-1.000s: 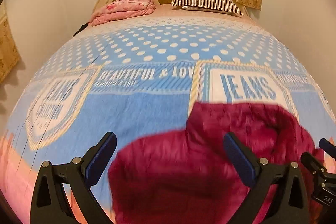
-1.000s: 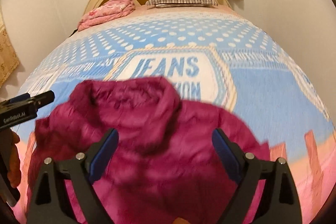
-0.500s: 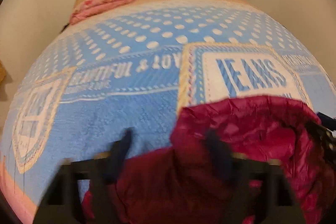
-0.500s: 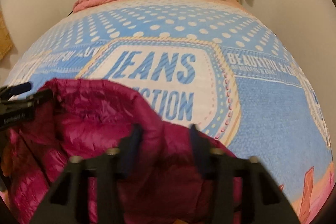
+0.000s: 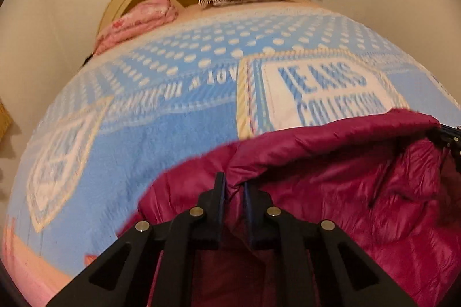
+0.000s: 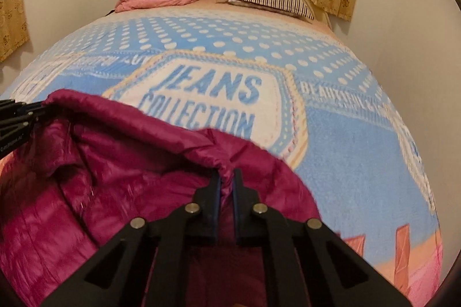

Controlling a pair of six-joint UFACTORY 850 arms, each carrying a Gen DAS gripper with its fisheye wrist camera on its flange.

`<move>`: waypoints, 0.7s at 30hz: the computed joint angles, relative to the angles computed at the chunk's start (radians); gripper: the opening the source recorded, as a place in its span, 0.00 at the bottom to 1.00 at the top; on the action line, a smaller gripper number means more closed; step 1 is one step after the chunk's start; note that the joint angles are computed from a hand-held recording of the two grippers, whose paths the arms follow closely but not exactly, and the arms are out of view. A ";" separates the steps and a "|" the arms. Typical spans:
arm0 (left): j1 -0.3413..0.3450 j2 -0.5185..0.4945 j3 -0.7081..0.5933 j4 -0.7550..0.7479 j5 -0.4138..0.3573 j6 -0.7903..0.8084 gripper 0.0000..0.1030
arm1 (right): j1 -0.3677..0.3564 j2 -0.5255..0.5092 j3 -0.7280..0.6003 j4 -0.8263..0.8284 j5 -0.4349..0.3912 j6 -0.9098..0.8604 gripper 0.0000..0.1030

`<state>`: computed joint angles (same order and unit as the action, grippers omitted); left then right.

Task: Fold large clothes
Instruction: 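Lift the hem with both tools and fold it toward the collar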

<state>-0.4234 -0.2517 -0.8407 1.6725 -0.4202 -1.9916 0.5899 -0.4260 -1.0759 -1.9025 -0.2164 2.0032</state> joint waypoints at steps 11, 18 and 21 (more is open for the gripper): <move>-0.020 -0.015 0.050 0.098 -0.010 -0.145 0.12 | 0.009 -0.030 0.040 -0.063 -0.052 0.055 0.06; -0.039 0.100 0.109 0.096 -0.118 -0.190 0.72 | 0.014 -0.022 0.049 -0.070 -0.085 0.049 0.07; -0.021 0.113 0.098 0.081 -0.185 -0.227 0.77 | 0.014 -0.025 0.043 -0.053 -0.087 0.038 0.07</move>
